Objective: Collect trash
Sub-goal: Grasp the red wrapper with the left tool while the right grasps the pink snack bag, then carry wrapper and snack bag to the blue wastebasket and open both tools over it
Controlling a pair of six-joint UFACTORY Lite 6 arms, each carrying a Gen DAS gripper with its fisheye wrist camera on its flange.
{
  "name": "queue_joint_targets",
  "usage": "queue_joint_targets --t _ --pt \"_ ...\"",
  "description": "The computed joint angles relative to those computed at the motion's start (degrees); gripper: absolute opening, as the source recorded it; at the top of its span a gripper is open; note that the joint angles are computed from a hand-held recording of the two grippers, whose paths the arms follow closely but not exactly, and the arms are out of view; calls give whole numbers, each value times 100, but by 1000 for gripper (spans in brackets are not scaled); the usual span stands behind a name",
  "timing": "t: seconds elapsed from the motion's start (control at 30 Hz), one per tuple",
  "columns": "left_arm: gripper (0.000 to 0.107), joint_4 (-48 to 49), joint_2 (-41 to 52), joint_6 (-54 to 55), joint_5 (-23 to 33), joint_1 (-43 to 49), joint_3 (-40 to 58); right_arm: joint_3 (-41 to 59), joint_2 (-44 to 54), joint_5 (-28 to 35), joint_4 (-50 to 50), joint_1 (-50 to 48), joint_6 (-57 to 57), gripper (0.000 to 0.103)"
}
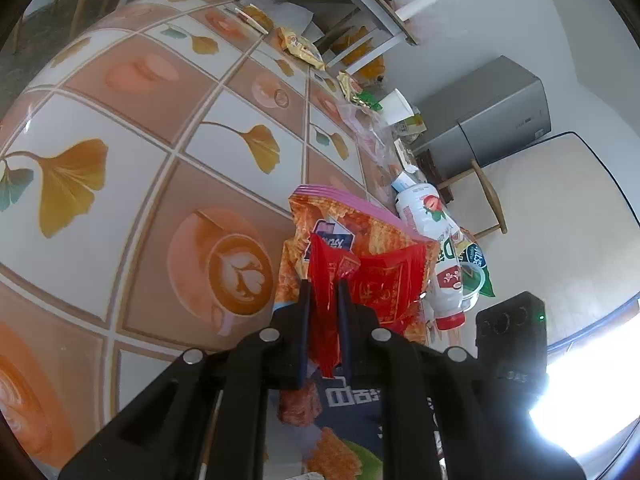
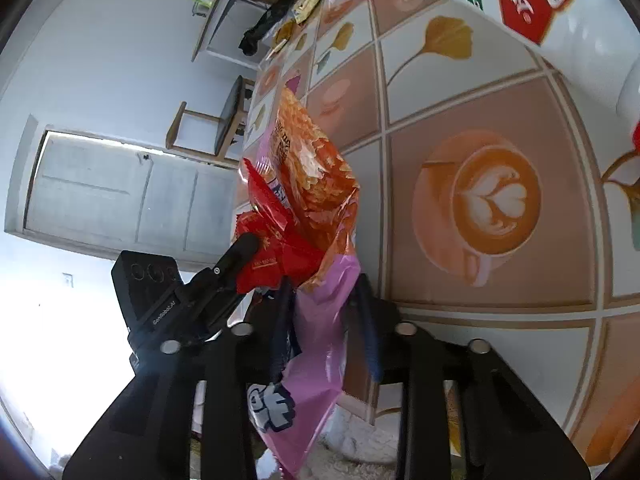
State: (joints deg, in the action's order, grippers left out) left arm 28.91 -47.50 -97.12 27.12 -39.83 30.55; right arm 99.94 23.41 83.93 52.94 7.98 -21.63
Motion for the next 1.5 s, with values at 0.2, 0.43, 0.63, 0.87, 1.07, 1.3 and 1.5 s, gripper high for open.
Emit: queue_joint_targets --t 0.2,0.43,0.63,0.87,1.07,1.3,1.5 --pt "12 240 -53 -133 174 -115 220 -61 31 77 143 -248 -60 14" --pt "12 780 -53 -502 556 -439 629 -350 -177 77 229 -556 -241 11" --pt "12 1373 45 -798 1085 -924 1151 -465 -502 41 231 -750 -447 10" --pt "12 1898 322 -941 1655 -1491 1780 -514 -943 39 219 -1048 -721 10" --pt "12 2122 709 -929 1767 -1773 2245 -501 -1218 264 284 -1582 -990 10" --pt "12 2186 1353 -556 1652 -1853 2994 -501 -1359 586 496 -2346 -1264 10" --pt "12 1805 2198 394 1350 -1664 4001 -434 -1465 882 676 -3120 -1405 10"
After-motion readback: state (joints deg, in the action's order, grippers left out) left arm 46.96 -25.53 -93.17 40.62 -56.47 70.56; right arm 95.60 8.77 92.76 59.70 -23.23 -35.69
